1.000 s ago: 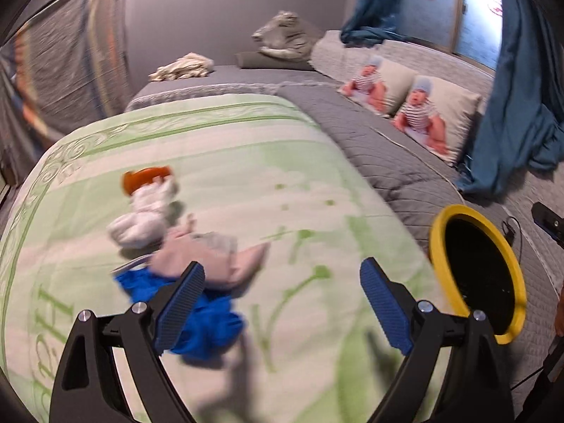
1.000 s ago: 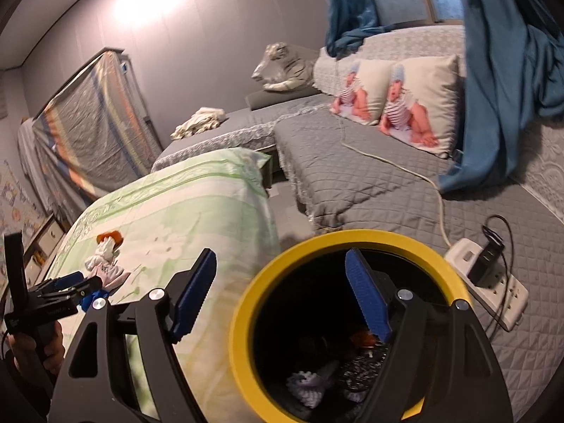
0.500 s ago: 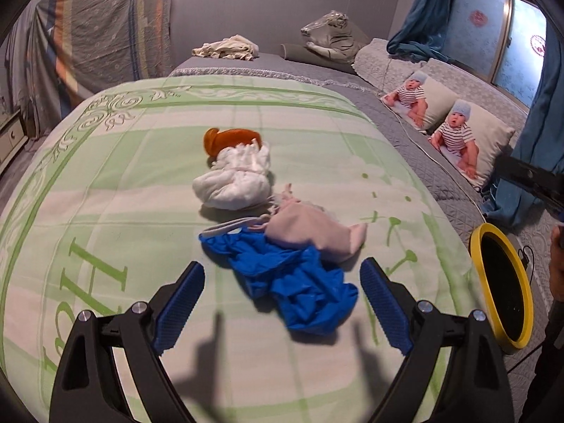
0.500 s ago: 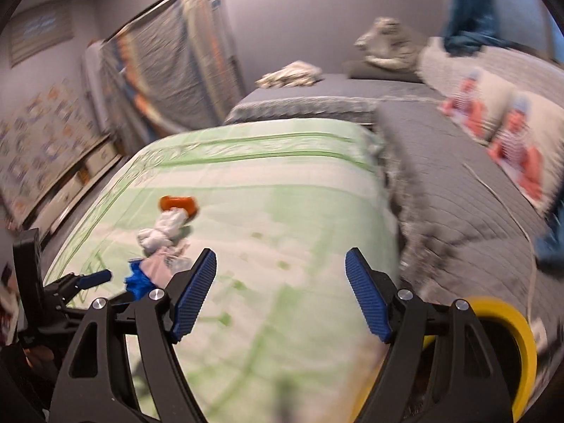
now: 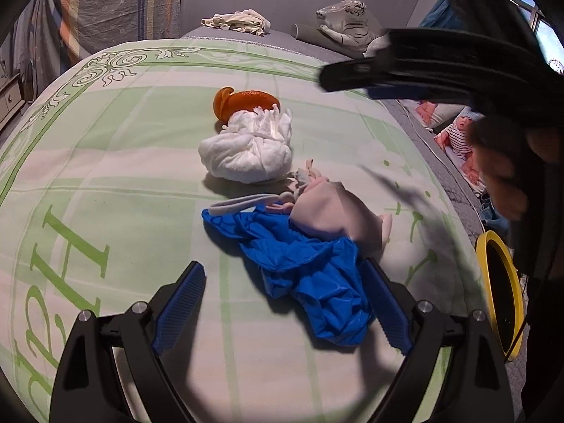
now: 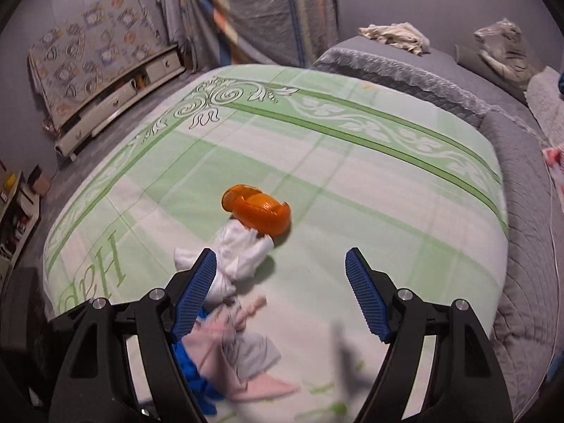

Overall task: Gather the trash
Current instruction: 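Move both open tools back to the trash pile on the bed, then grasp the second orange peel with the right tool while the left tool grasps the blue glove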

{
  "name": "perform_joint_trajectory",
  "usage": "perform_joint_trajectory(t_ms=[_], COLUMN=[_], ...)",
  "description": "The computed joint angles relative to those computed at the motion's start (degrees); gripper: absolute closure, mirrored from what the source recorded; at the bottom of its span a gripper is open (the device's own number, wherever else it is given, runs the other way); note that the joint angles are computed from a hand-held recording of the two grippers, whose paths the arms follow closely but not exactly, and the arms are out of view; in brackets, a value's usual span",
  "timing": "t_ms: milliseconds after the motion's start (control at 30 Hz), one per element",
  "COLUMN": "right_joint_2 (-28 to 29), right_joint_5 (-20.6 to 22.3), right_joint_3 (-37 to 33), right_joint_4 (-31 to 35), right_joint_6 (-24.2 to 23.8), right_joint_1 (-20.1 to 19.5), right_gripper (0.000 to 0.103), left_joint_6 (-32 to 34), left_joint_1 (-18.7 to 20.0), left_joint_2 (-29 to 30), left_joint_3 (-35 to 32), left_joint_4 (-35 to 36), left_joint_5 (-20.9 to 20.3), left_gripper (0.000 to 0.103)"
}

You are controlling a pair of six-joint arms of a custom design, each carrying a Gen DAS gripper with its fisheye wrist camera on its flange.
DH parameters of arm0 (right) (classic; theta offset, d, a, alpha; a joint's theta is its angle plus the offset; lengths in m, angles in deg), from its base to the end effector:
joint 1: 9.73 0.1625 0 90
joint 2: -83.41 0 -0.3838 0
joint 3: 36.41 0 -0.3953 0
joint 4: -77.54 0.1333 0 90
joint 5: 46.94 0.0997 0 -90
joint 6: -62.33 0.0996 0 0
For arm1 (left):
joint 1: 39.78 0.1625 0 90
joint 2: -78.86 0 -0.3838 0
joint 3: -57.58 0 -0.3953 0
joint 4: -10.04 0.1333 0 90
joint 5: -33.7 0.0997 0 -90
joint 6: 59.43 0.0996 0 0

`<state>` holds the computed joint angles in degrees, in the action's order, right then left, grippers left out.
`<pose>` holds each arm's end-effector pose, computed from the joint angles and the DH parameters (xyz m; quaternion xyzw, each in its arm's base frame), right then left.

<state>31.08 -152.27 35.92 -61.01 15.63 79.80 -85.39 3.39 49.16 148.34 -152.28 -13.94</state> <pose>0.1009 -0.7403 0.2944 0.3468 -0.8963 0.1722 0.2162 -0.3273 -0.5819 -0.0460 0.1332 0.9190 -0.2870 0.2351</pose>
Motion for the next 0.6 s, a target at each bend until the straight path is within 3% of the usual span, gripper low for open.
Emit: perform_joint_trajectory(t_ms=[67,267,467,600], right_joint_2=[2.85,8.76,14.72,16.79], right_joint_5=[-1.58,-6.37,-12.27,-12.47], right_joint_3=[-3.06,-7.65,-13.79,-16.64], right_joint_4=[2.15,0.28,1.47,3.72], right_joint_6=[-0.59,-4.7,-6.71,-5.53], right_joint_1=[0.61,2.67,3.61,3.44], right_gripper=[0.031,0.031,0.032,0.034], left_joint_6=[0.32,0.23,0.23,-0.78], left_joint_1=[0.07,0.36,0.11,0.07], left_joint_2=[0.19,0.67,1.39,1.31], left_joint_3=[-0.05,-0.42,-0.73,-0.47], left_joint_4=[-0.75,-1.69,-1.64,-1.6], left_joint_5=[-0.17,-0.27,1.22,1.47], left_gripper=[0.017,0.02,0.037,0.059])
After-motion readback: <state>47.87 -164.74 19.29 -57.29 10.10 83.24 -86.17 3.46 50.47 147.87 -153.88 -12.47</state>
